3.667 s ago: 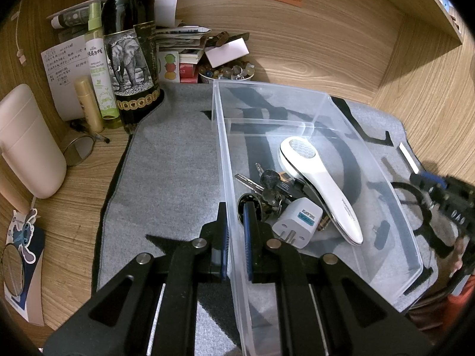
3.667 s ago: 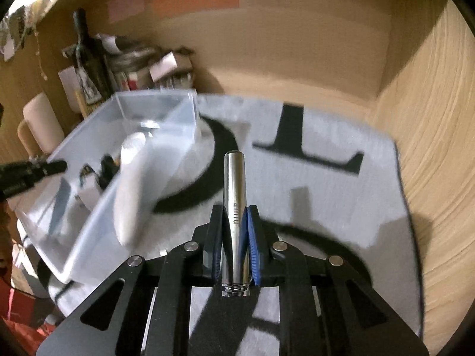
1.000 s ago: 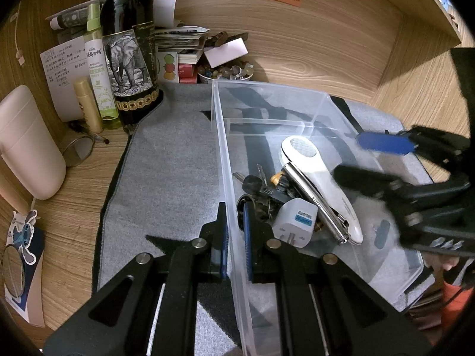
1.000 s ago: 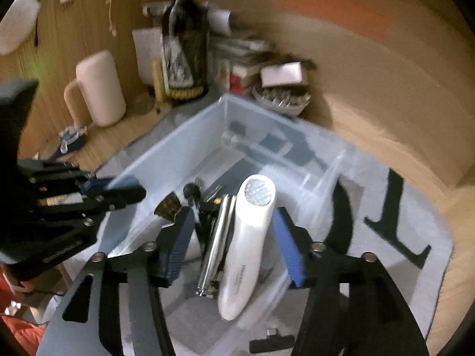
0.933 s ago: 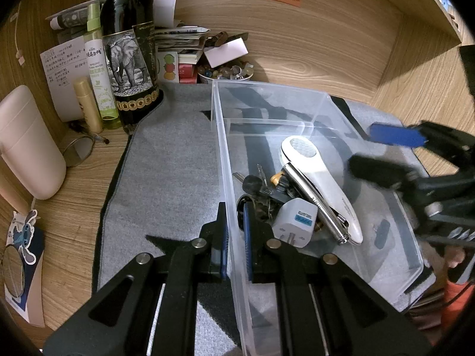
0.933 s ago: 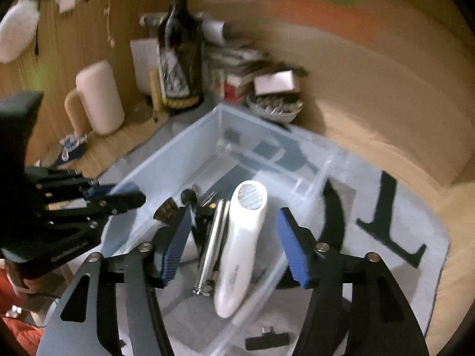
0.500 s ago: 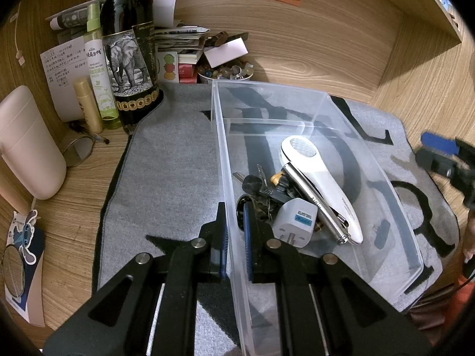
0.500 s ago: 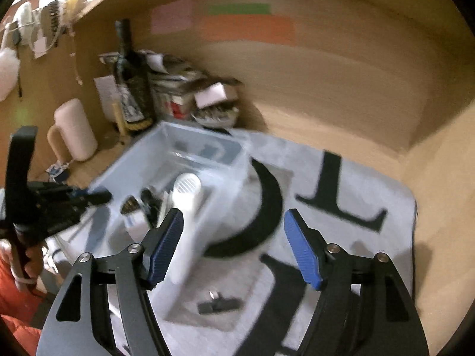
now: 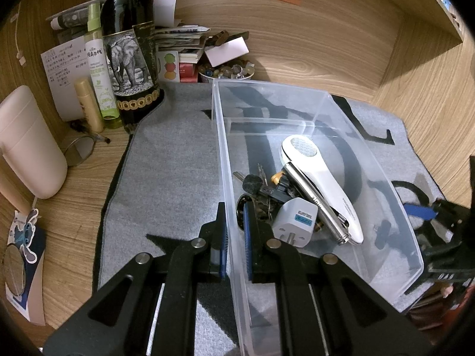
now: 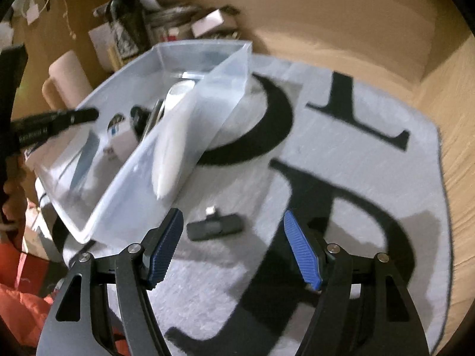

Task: Organize rigid objects
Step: 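Grasp the small black gadget on the rug with the right gripper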

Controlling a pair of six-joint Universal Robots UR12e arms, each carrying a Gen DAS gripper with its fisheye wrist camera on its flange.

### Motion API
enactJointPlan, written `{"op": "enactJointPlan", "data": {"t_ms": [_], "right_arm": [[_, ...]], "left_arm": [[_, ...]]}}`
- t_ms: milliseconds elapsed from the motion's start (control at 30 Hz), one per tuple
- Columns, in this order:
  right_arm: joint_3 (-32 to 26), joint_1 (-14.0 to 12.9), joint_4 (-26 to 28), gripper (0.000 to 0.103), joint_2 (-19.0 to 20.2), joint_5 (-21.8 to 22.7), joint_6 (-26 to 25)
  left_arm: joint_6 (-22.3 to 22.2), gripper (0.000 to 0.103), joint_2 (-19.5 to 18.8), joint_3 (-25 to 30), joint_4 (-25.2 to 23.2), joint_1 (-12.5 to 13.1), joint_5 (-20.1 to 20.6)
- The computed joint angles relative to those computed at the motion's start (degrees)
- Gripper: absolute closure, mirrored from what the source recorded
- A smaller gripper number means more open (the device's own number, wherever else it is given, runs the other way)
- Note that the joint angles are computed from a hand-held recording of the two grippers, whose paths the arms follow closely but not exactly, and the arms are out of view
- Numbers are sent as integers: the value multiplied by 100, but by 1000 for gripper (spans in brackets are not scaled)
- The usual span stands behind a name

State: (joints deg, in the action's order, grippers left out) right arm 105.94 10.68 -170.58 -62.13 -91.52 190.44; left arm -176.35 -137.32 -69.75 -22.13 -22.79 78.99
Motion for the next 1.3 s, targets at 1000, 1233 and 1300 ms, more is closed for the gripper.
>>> {"op": "enactJointPlan", "data": {"t_ms": [1000, 1233, 1300], "right_arm": [[-227, 108, -1128, 62, 51, -696, -218], [-490, 204, -1523, 62, 183, -585, -414], [-580, 220, -1550, 62, 241, -459, -464]], "left_arm": [[-3, 95, -1, -2, -1, 10, -3], [-7, 95, -2, -2, 3, 9, 0], [-2, 95, -2, -2, 1, 10, 2]]}}
